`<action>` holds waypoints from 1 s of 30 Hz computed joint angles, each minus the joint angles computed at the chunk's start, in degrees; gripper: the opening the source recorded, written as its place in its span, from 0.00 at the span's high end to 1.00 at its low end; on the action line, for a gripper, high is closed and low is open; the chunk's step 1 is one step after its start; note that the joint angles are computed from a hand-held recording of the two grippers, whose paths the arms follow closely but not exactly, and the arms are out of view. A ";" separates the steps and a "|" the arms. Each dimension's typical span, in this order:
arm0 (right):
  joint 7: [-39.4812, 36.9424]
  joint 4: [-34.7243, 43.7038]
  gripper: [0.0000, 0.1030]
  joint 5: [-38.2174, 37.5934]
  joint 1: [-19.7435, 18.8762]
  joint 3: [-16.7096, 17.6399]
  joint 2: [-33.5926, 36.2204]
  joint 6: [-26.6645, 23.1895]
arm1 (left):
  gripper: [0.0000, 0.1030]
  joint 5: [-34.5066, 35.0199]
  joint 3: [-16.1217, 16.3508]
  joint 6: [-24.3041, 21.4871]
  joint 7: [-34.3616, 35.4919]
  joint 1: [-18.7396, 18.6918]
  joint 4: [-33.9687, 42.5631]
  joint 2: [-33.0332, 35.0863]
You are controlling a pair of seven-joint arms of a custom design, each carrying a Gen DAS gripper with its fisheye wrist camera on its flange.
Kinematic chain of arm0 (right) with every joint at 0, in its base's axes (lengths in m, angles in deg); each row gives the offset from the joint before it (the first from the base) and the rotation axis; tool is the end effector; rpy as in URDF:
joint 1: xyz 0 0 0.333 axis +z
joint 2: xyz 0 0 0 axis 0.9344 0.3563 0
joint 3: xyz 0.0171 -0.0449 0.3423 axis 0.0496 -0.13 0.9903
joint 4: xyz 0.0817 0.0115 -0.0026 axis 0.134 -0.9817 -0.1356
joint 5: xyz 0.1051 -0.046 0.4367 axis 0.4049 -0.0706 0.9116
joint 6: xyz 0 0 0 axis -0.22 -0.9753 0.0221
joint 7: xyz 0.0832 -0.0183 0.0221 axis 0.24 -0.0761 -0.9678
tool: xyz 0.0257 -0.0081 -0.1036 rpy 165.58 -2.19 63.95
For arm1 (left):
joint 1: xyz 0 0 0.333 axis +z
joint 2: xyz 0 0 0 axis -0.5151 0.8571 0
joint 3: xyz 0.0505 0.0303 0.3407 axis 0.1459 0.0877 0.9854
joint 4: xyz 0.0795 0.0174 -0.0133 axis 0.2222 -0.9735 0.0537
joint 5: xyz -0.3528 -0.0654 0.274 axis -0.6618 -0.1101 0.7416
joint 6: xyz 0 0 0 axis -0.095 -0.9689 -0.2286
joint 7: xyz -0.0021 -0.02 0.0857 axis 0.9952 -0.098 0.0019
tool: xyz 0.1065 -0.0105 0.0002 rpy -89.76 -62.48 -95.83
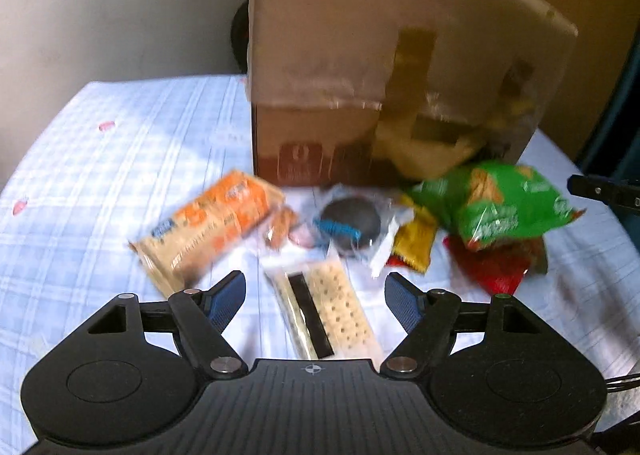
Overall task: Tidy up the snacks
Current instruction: 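Move both tools back toward the remaining snacks beside the box, then grasp the white cracker packet with the left tool while the right tool approaches the gold pouch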
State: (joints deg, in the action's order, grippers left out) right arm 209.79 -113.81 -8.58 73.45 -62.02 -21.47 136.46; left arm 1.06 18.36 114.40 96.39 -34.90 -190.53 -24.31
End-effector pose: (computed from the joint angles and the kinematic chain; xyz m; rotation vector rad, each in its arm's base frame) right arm 0.5083 0.2288 0.5170 -1.7045 1.5156 -0.6685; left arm 0.5388 -0.0150 0.4733 -1.7851 1.9241 -0.8187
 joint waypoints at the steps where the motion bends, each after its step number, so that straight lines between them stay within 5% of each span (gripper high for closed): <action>1: -0.34 -0.43 0.41 0.20 0.27 -0.25 -0.22 -0.31 | 0.23 0.68 -0.38 -0.10 -0.92 0.47 -0.12 0.12; 6: -10.35 -1.73 0.41 6.06 6.36 -5.01 0.54 -3.52 | 0.23 2.41 -0.83 -0.60 -4.32 1.53 -1.15 -0.22; 17: -49.95 0.66 0.41 26.00 17.83 -12.06 5.75 -5.43 | 0.23 3.72 -0.55 -0.78 -7.47 1.43 -2.50 -1.36; 22: -56.44 1.85 0.32 31.39 17.21 -11.35 7.57 -5.04 | 0.23 3.34 -0.19 -0.88 -6.89 0.92 -2.27 -0.94; 30: -69.44 4.29 0.32 53.18 18.66 -12.52 8.90 -7.88 | 0.23 0.44 0.51 -0.72 -4.95 0.22 -2.03 -0.26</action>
State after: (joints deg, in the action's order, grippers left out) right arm 140.34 -109.53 44.61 92.11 -74.54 -12.57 128.58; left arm 1.50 18.88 113.68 91.44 -34.68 -192.56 -24.56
